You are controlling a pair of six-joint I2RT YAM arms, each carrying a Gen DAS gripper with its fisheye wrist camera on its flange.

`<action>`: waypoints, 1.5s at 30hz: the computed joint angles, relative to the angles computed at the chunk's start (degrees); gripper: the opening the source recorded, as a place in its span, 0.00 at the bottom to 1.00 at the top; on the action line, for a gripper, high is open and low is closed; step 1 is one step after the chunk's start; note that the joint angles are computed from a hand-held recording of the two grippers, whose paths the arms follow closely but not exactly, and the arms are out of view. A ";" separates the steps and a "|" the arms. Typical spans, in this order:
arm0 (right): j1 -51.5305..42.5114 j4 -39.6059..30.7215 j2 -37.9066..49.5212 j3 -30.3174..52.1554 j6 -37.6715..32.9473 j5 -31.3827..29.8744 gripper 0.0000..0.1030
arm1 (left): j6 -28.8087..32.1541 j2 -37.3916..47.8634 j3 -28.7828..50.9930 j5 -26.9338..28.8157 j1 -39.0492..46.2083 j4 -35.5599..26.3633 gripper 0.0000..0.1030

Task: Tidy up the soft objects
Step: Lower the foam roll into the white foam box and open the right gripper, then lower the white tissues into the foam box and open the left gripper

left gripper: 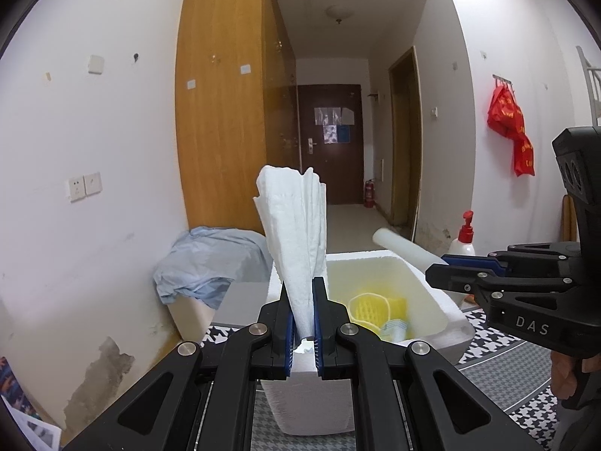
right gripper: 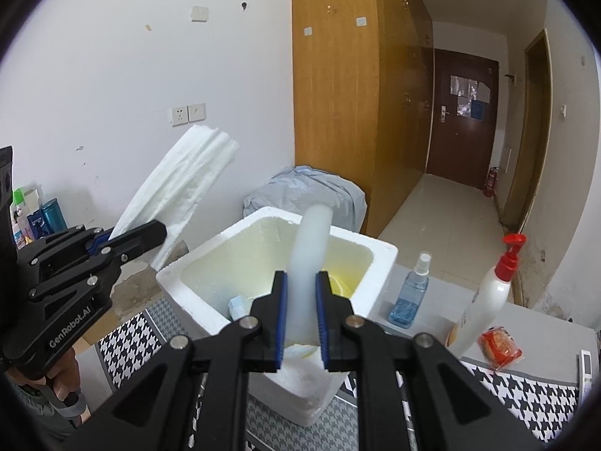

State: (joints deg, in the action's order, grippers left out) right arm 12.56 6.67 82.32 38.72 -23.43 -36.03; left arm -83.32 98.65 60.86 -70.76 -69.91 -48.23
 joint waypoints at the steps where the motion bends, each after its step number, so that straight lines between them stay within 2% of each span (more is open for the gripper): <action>1: 0.48 0.10 0.33 0.25 0.16 0.43 0.17 | 0.08 -0.07 -0.03 -0.03 0.01 0.09 0.09; 19: 5.08 0.85 5.71 3.92 0.83 3.12 0.21 | -10.43 -0.63 -1.58 -0.08 -0.67 -8.15 0.09; 22: 5.36 1.72 6.66 4.20 0.96 3.41 0.36 | -11.39 -0.35 -1.44 0.14 -0.58 -8.78 0.09; 23: 5.34 2.11 6.42 3.73 1.25 3.45 0.55 | -11.37 -0.39 -1.44 0.21 -0.59 -8.73 0.09; 24: 5.22 2.30 6.45 3.57 1.34 3.07 0.70 | -11.52 -0.55 -1.66 0.20 -0.59 -8.82 0.09; 31: 5.08 2.42 4.60 2.24 0.87 3.18 0.72 | -8.68 -1.10 -2.26 0.61 0.04 -6.23 0.09; 37: 4.03 2.07 3.63 1.89 1.18 3.40 0.72 | -3.92 -2.20 -3.30 1.10 0.81 -2.01 0.09; 38: 3.82 1.95 3.43 1.78 1.21 3.21 0.74 | -3.10 -2.37 -3.45 1.11 0.95 -1.21 0.09; 41: 2.92 2.63 2.94 1.31 1.41 2.29 0.88 | -0.46 -2.76 -3.80 1.16 1.28 1.31 0.09; 45: 2.15 2.82 2.52 1.05 1.59 2.25 0.98 | 3.91 -2.94 -4.19 1.62 1.92 5.33 0.09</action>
